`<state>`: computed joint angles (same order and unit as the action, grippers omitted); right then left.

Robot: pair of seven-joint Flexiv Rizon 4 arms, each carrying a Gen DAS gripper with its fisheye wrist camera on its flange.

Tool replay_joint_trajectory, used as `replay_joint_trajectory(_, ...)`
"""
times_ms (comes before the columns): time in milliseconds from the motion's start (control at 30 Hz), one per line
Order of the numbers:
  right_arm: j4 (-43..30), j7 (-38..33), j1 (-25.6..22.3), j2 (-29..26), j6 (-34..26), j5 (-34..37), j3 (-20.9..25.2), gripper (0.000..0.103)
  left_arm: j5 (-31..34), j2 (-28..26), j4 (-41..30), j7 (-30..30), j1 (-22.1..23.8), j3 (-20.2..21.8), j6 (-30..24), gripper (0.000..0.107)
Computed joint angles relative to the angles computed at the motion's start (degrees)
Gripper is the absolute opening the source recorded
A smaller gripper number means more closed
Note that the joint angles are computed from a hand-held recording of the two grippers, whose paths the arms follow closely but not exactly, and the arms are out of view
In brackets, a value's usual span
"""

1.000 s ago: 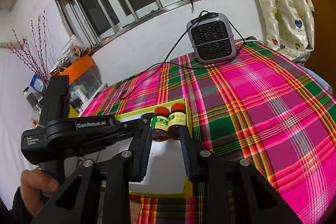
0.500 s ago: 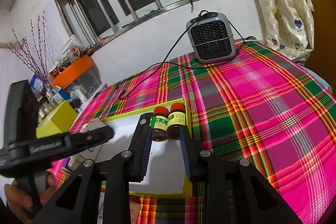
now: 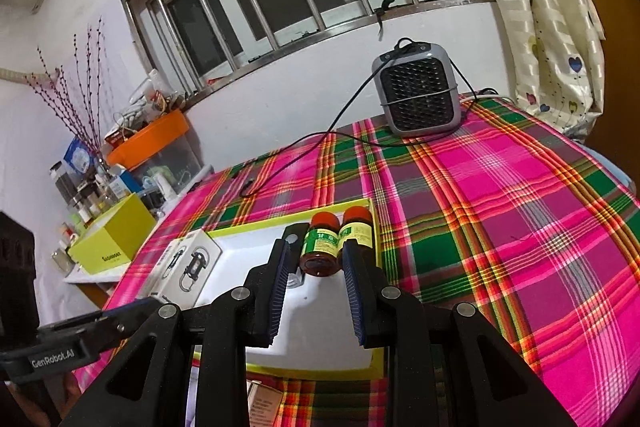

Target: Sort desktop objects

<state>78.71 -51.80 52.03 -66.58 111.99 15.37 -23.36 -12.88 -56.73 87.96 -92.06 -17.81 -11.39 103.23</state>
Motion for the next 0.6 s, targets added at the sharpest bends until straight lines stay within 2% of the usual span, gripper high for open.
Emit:
replay_joint_trajectory(233, 1.55, -1.85, 0.39, 1.28, 0.91, -0.56, 1.26, 0.030, -0.36, 1.29, 4.19, -1.79, -0.74, 1.85, 3.82, 0.025)
replay_joint_trajectory(433, 6.25, -5.27, 1.69, 4.59, 1.61, -1.61, 3.11, 0.034, -0.91, 2.00, 6.77, -2.50, -1.75, 3.20, 4.82, 0.025)
replay_joint_trajectory(600, 10.46, -6.54, 3.85, 7.00, -0.48, -2.34, 3.85, 0.035, -1.43, 2.46, 8.95, -3.18, -2.20, 3.79, 5.44, 0.026)
